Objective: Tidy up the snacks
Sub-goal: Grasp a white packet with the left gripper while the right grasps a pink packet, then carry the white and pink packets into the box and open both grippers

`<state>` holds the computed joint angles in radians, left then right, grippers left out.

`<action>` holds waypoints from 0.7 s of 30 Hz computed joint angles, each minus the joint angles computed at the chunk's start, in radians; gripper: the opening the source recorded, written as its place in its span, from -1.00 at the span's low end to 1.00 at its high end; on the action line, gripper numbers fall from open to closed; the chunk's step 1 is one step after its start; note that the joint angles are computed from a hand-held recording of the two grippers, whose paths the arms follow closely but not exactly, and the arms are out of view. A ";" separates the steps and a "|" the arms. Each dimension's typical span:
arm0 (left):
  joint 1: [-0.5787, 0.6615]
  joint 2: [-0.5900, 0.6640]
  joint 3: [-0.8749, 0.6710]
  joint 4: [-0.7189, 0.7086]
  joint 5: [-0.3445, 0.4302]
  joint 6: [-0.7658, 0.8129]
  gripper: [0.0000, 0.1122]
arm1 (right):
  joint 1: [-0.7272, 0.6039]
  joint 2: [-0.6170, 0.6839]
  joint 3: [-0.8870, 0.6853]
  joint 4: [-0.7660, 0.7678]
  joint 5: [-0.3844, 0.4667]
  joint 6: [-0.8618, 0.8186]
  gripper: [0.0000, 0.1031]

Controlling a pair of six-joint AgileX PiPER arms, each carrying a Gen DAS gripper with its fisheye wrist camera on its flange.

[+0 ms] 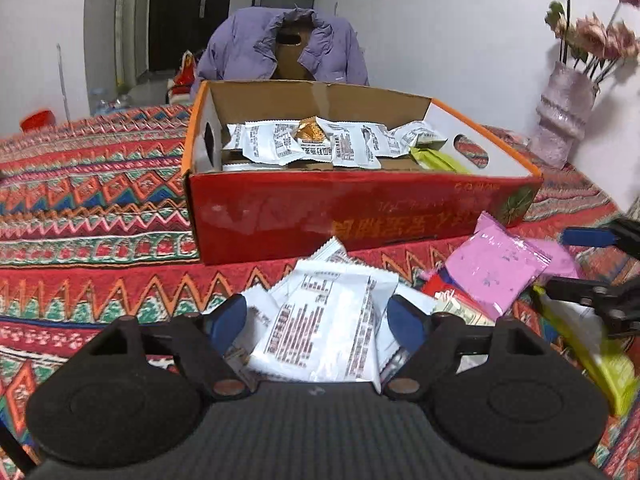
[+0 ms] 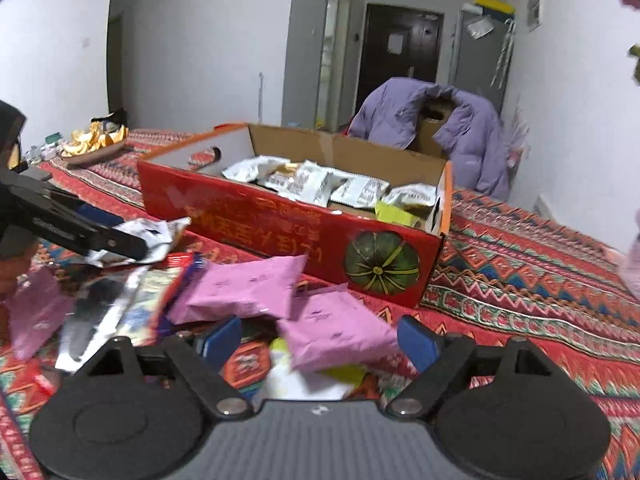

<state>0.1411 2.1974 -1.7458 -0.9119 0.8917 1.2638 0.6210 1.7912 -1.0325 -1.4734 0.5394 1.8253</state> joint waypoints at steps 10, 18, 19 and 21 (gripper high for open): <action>0.038 0.045 -0.121 0.050 0.135 -0.174 -0.04 | -0.159 0.004 0.016 -0.034 -0.256 0.058 0.17; 0.067 -0.105 0.126 -0.011 0.036 -0.029 -0.13 | 0.014 -0.096 0.121 -0.010 0.068 0.171 0.17; 0.070 -0.123 0.154 -0.018 0.027 -0.014 -0.20 | 0.040 -0.113 0.133 0.001 0.110 0.181 0.17; 0.080 -0.164 0.214 -0.043 0.002 0.007 -0.22 | 0.108 -0.154 0.164 0.023 0.195 0.213 0.17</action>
